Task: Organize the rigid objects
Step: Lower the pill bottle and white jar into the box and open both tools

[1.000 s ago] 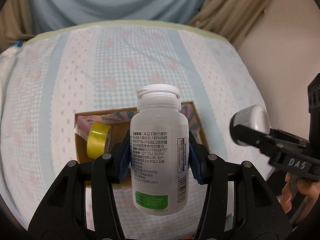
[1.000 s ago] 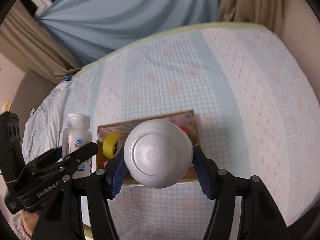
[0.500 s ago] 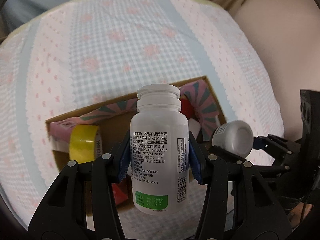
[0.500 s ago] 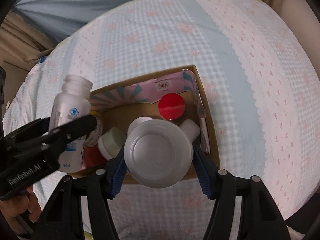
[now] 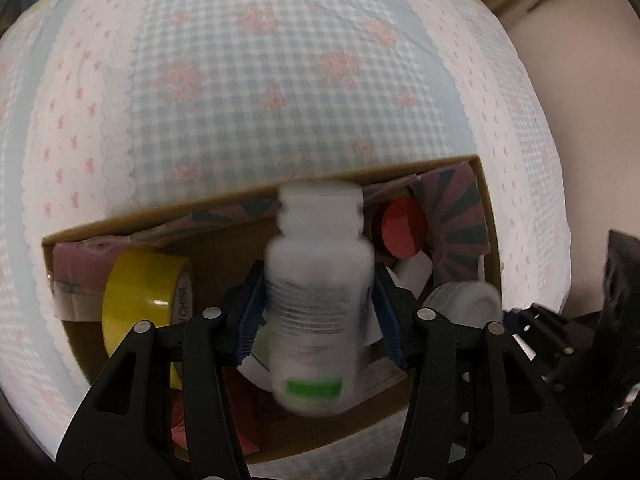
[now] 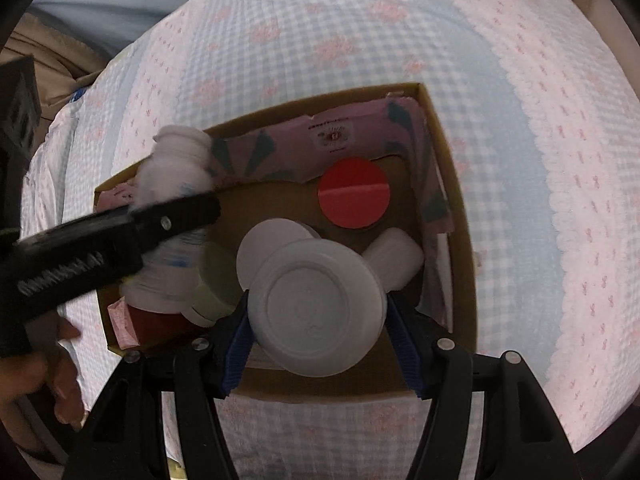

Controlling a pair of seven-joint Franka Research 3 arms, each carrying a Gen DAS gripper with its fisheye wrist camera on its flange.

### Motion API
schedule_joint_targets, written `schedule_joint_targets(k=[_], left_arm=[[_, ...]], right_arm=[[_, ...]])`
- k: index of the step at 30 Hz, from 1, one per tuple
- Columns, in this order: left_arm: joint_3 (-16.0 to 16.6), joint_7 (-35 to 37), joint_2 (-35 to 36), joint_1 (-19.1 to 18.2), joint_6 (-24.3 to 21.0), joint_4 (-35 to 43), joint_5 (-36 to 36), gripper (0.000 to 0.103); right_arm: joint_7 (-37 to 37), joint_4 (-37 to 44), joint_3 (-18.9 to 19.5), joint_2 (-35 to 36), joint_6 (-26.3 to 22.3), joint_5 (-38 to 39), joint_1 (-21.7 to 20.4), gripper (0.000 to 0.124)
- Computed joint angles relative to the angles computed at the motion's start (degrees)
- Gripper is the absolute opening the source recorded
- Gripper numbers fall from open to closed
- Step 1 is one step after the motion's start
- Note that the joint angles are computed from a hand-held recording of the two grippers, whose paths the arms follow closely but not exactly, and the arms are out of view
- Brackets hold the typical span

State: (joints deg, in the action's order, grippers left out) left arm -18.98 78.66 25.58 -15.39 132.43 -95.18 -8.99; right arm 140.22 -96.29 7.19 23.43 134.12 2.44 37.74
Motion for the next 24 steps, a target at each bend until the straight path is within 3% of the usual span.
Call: schedule_joint_targets(k=[1, 3, 6, 10, 24], left_arm=[[0.3, -0.5, -0.2, -0.3, 0.0, 0.1, 0.7, 0.103], [0.3, -0.8, -0.9, -0.3, 1.0, -0.4, 0.9, 0.103], [0.7, -1.5, -1.2, -0.3, 0.3, -0.7, 1.5, 0.103], [1.2, -2.6, -3.1, -0.2, -0.2, -2.7, 2.6, 0.103], [1.9, -5.2, -12.0, -1.2, 1.6, -8.4, 5.1, 0.103]], right_arm=[[-0.7, -0.4, 0.3, 0.0, 0.4, 0.7, -0.3, 0.079], [-4.1, -1.1, 1.7, -0.1, 0.7, 4.1, -1.8, 0.103], [-4.6, -1.7, 1.0, -0.8, -0.4, 2.9, -0.8, 0.103], [-2.1, -5.2, 0.8, -3.1, 2.7, 3.2, -0.6, 0.103], [0.9, -8.3, 1.1, -8.3, 4.1, -1.9, -0.3, 0.103]])
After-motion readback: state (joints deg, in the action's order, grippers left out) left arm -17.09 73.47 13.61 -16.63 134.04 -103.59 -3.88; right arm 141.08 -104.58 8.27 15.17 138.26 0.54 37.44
